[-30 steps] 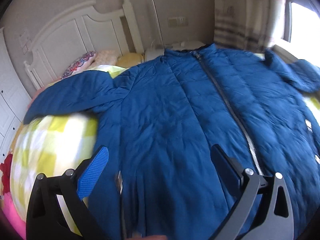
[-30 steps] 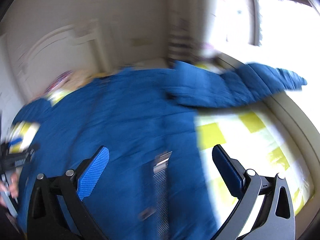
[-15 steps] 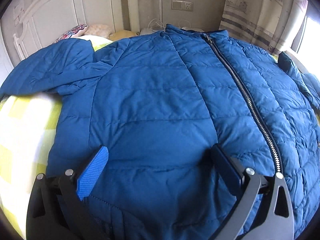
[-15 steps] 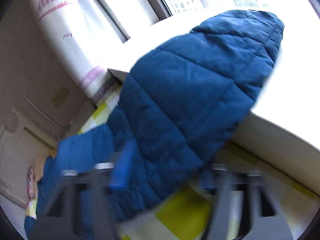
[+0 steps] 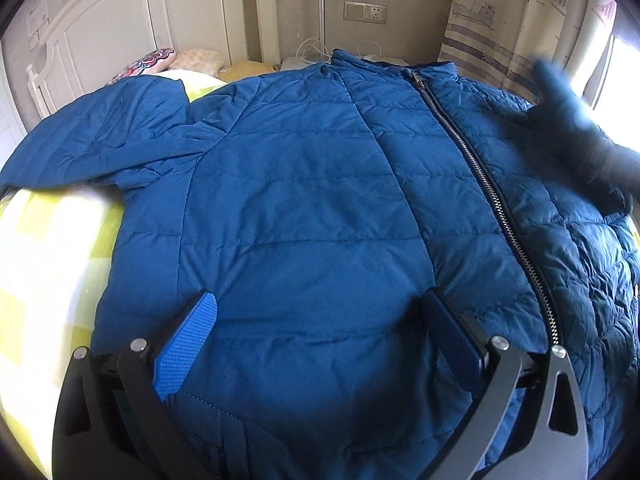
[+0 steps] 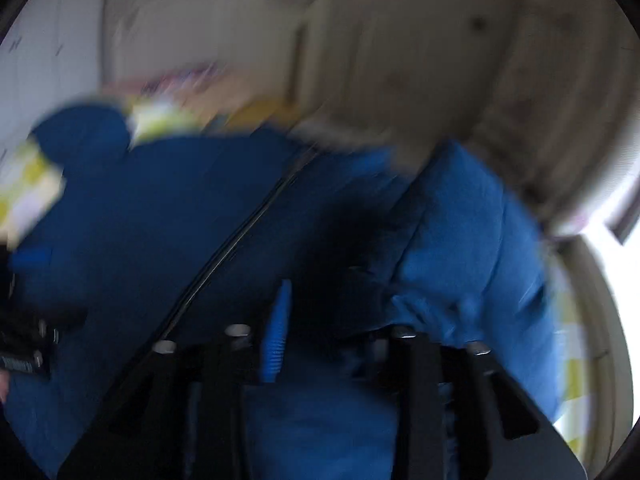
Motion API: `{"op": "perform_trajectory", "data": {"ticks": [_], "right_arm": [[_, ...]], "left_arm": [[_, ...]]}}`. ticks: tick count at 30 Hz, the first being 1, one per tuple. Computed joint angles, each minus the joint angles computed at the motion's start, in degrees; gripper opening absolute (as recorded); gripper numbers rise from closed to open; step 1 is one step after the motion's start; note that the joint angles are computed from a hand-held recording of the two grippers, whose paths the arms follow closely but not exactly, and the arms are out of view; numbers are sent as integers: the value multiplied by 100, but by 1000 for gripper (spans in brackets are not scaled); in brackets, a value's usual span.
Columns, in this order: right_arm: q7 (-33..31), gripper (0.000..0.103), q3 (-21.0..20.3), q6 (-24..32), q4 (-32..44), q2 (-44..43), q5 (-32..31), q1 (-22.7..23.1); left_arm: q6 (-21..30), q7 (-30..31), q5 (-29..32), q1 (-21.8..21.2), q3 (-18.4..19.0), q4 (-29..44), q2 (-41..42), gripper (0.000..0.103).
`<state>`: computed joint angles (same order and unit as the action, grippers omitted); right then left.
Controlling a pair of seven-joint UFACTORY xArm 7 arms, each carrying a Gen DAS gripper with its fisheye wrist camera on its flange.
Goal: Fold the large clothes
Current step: 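Grasp the blue jacket sleeve with the right tool and lift it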
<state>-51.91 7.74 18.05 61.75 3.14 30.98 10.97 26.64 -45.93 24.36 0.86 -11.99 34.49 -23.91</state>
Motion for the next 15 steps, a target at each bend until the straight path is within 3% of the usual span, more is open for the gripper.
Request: {"op": "perform_trajectory", "data": {"ticks": [1, 3, 5, 7, 9, 12, 15], "right_arm": [[156, 57, -109, 53, -123, 75, -369, 176], [257, 63, -16, 44, -318, -141, -386, 38], [133, 67, -166, 842, -83, -248, 243, -111], [-194, 67, -445, 1649, -67, -571, 1296, -334], [-306, 67, -859, 2041, -195, -853, 2222, -543], [310, 67, -1276, 2560, -89, -732, 2972, -967], [1176, 68, -1439, 3349, 492, 52, 3288, -1476]], "left_arm": [[-8, 5, -12, -10, 12, -19, -20, 101], [-43, 13, -24, -11, 25, -39, -32, 101], [-54, 22, -39, -9, 28, -38, -27, 101], [-64, 20, -38, 1, 21, -39, -26, 101], [-73, 21, -43, 3, 20, -46, -33, 101], [-32, 0, -3, 33, -24, -27, -27, 101], [-25, -6, 11, 25, -17, -21, -22, 101]]}}
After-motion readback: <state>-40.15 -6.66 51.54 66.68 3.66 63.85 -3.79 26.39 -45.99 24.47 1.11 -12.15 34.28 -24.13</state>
